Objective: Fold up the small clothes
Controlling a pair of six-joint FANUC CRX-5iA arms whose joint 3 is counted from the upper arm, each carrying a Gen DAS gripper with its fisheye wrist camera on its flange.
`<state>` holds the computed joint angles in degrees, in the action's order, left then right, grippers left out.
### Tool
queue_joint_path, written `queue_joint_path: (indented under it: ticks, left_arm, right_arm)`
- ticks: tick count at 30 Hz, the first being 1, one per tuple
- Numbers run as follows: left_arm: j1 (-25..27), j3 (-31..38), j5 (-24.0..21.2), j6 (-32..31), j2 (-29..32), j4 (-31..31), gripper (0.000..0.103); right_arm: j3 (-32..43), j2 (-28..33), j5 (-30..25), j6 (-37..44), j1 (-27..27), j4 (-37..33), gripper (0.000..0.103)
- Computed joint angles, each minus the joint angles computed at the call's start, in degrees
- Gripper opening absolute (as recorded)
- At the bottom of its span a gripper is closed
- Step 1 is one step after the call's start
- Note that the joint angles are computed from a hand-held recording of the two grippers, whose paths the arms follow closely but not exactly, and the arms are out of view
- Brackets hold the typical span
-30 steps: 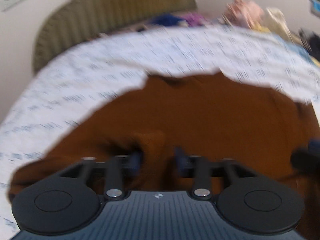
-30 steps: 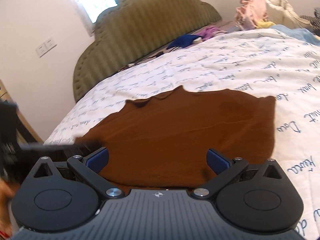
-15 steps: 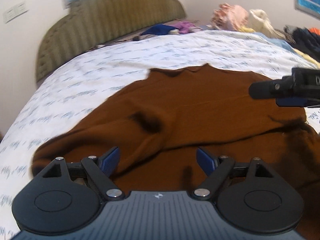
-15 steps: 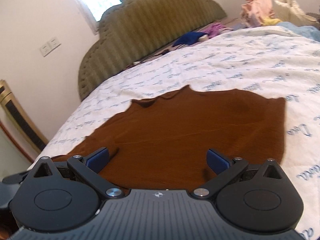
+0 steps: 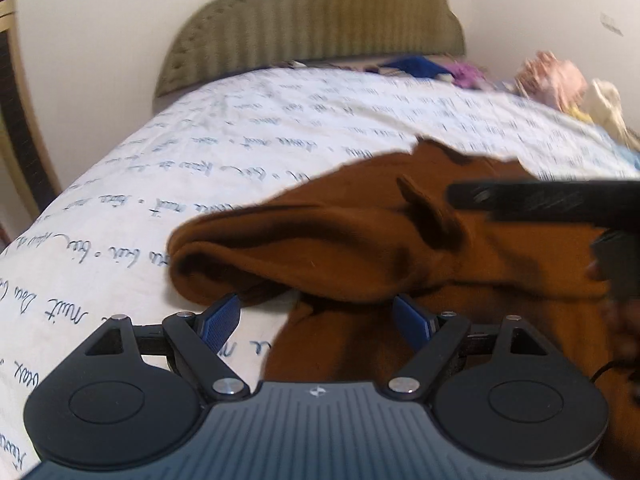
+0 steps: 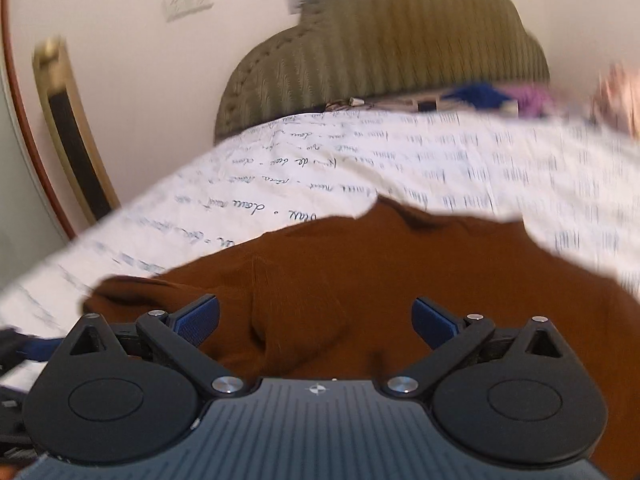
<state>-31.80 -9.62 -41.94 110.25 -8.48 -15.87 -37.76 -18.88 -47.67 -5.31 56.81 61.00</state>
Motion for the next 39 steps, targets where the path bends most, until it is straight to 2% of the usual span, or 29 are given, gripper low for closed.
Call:
queue_joint_path:
  ticks: [4,6,7,9,11,14,16,19,21,25,27,29,34,39]
  left_arm:
    - [-1.6,2.5,1.2,8.0,0.8,-6.8,0.084]
    - [-4.4,7.1,-3.9,12.4,4.2,-13.6,0.084]
    - [-5.7,9.9,-7.7,12.3,6.6,-15.9,0.084]
    - [-7.2,13.5,-13.4,10.7,10.5,-18.0,0.084]
    - [-6.7,12.9,-12.9,8.3,10.9,-16.1,0.084]
    - [-6.6,11.4,-11.3,8.1,10.3,-15.5,0.084]
    - [-6.8,11.1,-11.3,8.4,10.2,-15.6,0.084]
    - [-5.6,10.5,-10.6,7.6,9.9,-13.2,0.084]
    - [-4.5,10.1,-10.1,6.6,9.7,-11.2,0.085]
    - [-3.5,9.2,-9.4,5.9,9.2,-9.5,0.086]
    - [-3.7,9.3,-9.4,6.1,9.2,-9.9,0.086]
    - [-4.0,9.5,-9.7,6.3,9.4,-10.4,0.086]
    - [-4.3,9.6,-9.7,6.9,9.6,-11.2,0.086]
    - [-4.3,9.5,-9.6,7.0,9.5,-11.3,0.087]
  right_arm:
    - [5.8,8.1,-3.6,4.9,-1.0,-0.6,0.101]
    - [8.2,11.2,-7.8,5.2,-0.4,-1.7,0.1]
    - [8.7,11.9,-9.6,4.8,-0.2,-2.2,0.1]
    - [7.9,11.6,-12.0,2.4,0.2,-1.9,0.1]
    - [6.1,9.7,-14.4,-0.9,0.8,-1.7,0.1]
    - [1.8,4.5,-15.4,-7.6,0.9,-1.4,0.101]
    - [-2.9,-1.5,-10.6,-14.0,-0.3,-0.5,0.101]
    - [-8.8,-9.8,4.4,-20.6,-5.7,-2.0,0.1]
    - [-10.8,-12.3,10.8,-21.9,-8.3,-3.8,0.096]
    - [-13.2,-14.4,14.7,-25.3,-8.8,-5.0,0.094]
    - [-14.9,-16.3,14.1,-29.8,-8.0,-3.0,0.092]
    - [-15.9,-17.8,14.2,-30.7,-7.5,-3.2,0.091]
    - [-17.8,-21.4,21.9,-26.2,-9.6,-9.3,0.091]
    - [-17.4,-19.9,30.5,-21.4,-11.9,-14.0,0.091]
